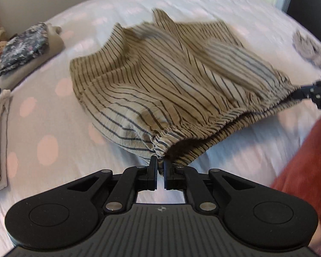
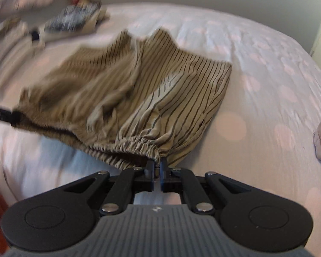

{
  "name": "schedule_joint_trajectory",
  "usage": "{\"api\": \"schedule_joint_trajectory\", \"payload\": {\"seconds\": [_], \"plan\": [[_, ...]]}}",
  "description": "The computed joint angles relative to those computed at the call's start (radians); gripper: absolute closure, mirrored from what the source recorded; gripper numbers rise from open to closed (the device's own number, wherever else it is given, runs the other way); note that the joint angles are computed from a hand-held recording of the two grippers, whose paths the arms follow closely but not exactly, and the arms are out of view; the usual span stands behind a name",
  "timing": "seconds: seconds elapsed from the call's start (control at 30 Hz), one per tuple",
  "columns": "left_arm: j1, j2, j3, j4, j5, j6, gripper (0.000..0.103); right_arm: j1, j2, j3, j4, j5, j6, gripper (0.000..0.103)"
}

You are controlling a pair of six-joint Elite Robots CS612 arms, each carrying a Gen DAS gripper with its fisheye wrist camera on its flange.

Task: Fold clothes
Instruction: 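Lay the pants flat on the bed with both tools holding the waistband, then open both tools and release the waistband onto the bed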

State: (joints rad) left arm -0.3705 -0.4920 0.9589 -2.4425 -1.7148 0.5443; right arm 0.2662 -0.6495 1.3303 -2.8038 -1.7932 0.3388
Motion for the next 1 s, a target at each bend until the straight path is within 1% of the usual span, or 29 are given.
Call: {"api": "schedule_joint_trajectory", "payload": {"seconds": [0.03, 0.07, 0.13, 0.17, 0.23, 0.27, 0.33, 0.4, 0.47, 0.5, 0.53, 0.57, 0.6, 0.63, 0.67, 0.73, 0.77, 0.8, 0.87, 0.97, 1.0], "plan": [[-0.004, 0.004, -0.004, 0.026, 0.016, 0.027, 0.100, -0.001, 0.003, -0.009, 0.049, 0.014, -0.013, 0.098], [-0.008, 0.011, -0.012, 0.058, 0.037, 0.052, 0.100, -0.005, 0.007, -0.022, 0.104, 0.043, -0.021, 0.098], [-0.016, 0.033, -0.045, 0.126, 0.074, 0.095, 0.100, -0.009, 0.027, -0.055, 0.178, 0.063, -0.045, 0.098], [-0.018, 0.049, -0.069, 0.162, 0.093, 0.103, 0.100, -0.011, 0.037, -0.073, 0.215, 0.072, -0.057, 0.098], [-0.019, 0.082, -0.123, 0.228, 0.109, 0.096, 0.100, -0.015, 0.053, -0.105, 0.270, 0.093, -0.081, 0.097], [-0.017, 0.100, -0.153, 0.266, 0.108, 0.086, 0.100, -0.015, 0.059, -0.118, 0.289, 0.091, -0.089, 0.097], [-0.012, 0.126, -0.196, 0.311, 0.097, 0.057, 0.100, -0.013, 0.071, -0.141, 0.327, 0.088, -0.108, 0.097], [-0.008, 0.145, -0.227, 0.344, 0.086, 0.034, 0.099, -0.009, 0.081, -0.159, 0.360, 0.081, -0.128, 0.097], [-0.006, 0.159, -0.250, 0.368, 0.081, 0.025, 0.097, -0.006, 0.085, -0.166, 0.367, 0.070, -0.136, 0.096], [-0.005, 0.159, -0.251, 0.369, 0.081, 0.027, 0.096, -0.005, 0.084, -0.165, 0.362, 0.069, -0.137, 0.092], [-0.004, 0.156, -0.246, 0.362, 0.082, 0.032, 0.096, -0.004, 0.080, -0.157, 0.349, 0.067, -0.137, 0.092], [-0.003, 0.149, -0.234, 0.347, 0.081, 0.037, 0.091, -0.003, 0.073, -0.143, 0.326, 0.062, -0.131, 0.090], [0.000, 0.138, -0.215, 0.323, 0.077, 0.039, 0.084, -0.002, 0.066, -0.129, 0.303, 0.055, -0.125, 0.085], [0.002, 0.124, -0.189, 0.290, 0.076, 0.041, 0.081, 0.000, 0.057, -0.111, 0.275, 0.043, -0.120, 0.082], [0.005, 0.108, -0.159, 0.253, 0.073, 0.051, 0.077, 0.004, 0.049, -0.093, 0.246, 0.029, -0.119, 0.075], [0.009, 0.075, -0.096, 0.175, 0.066, 0.084, 0.070, 0.011, 0.032, -0.039, 0.129, 0.014, -0.157, 0.072], [0.010, 0.059, -0.059, 0.123, 0.061, 0.103, 0.063, 0.016, 0.027, -0.023, 0.082, 0.010, -0.188, 0.068], [0.010, 0.043, -0.025, 0.072, 0.054, 0.124, 0.061, 0.020, 0.024, -0.009, 0.035, 0.008, -0.219, 0.062], [0.009, 0.019, 0.033, -0.026, 0.032, 0.190, 0.061, 0.027, 0.019, 0.013, -0.042, 0.015, -0.287, 0.062], [-0.003, -0.008, 0.112, -0.148, -0.008, 0.321, 0.061, 0.034, 0.026, -0.004, -0.038, 0.042, -0.390, 0.062], [-0.007, -0.014, 0.134, -0.184, -0.020, 0.363, 0.061, 0.033, 0.029, -0.014, -0.032, 0.065, -0.425, 0.062]]}}
